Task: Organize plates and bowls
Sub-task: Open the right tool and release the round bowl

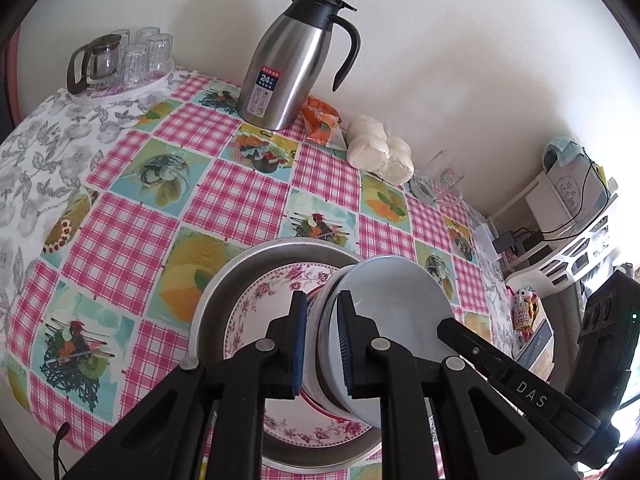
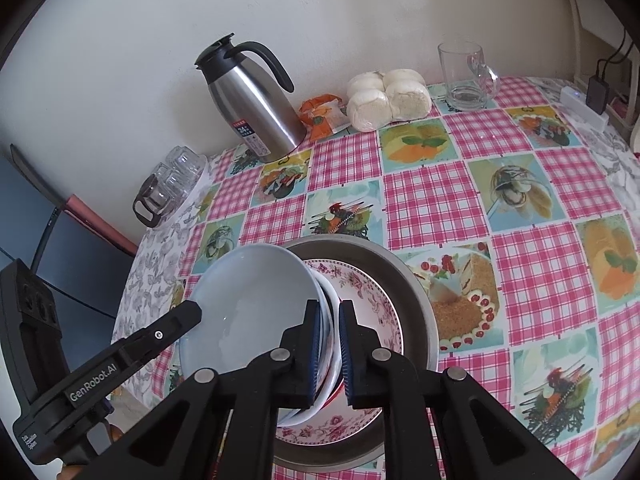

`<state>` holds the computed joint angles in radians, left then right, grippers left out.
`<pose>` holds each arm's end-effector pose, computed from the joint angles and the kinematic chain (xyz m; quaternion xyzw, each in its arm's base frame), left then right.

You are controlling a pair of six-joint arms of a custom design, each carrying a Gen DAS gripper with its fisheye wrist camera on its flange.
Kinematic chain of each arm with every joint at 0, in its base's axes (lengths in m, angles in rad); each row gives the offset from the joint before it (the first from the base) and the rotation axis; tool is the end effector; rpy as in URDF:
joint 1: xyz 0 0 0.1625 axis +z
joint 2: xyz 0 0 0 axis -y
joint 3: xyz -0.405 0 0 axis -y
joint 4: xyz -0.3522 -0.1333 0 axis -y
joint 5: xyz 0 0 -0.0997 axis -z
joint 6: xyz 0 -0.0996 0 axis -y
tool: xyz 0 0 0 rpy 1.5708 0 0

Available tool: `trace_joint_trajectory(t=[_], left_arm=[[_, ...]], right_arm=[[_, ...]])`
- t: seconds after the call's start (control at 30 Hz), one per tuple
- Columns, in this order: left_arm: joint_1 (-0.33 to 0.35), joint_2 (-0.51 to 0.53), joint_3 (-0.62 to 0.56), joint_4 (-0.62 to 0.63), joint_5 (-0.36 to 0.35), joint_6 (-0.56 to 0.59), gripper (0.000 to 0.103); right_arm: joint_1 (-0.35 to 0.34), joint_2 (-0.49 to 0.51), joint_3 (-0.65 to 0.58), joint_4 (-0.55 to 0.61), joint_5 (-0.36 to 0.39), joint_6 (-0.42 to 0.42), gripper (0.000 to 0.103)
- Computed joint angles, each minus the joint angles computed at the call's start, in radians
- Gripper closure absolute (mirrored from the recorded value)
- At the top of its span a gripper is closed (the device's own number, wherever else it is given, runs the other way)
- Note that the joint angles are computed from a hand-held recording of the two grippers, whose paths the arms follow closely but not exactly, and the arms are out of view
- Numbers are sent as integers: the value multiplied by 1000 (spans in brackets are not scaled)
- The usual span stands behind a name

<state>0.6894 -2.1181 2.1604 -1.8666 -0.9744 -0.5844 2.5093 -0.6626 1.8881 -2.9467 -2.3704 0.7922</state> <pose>-0.0789 -0.3103 0.4387 0.1036 0.9433 -0.2848 0.1358 0.4782 -0.2736 0.0265 0.0380 -0.9182 0.3404 0.1990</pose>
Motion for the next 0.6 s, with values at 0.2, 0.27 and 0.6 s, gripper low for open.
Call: trace_joint_trajectory(t=[0.2, 0.27, 0.6], left_arm=[[-31, -21, 1, 41, 55, -46, 62], [-45, -27, -1, 66, 85, -69, 54], [-78, -54, -1, 226, 203, -210, 17]], right_arm=[[22, -3, -18, 68, -57, 9, 70], [28, -2, -25, 93, -77, 12, 59], [37, 7, -35, 135, -104, 7, 24]])
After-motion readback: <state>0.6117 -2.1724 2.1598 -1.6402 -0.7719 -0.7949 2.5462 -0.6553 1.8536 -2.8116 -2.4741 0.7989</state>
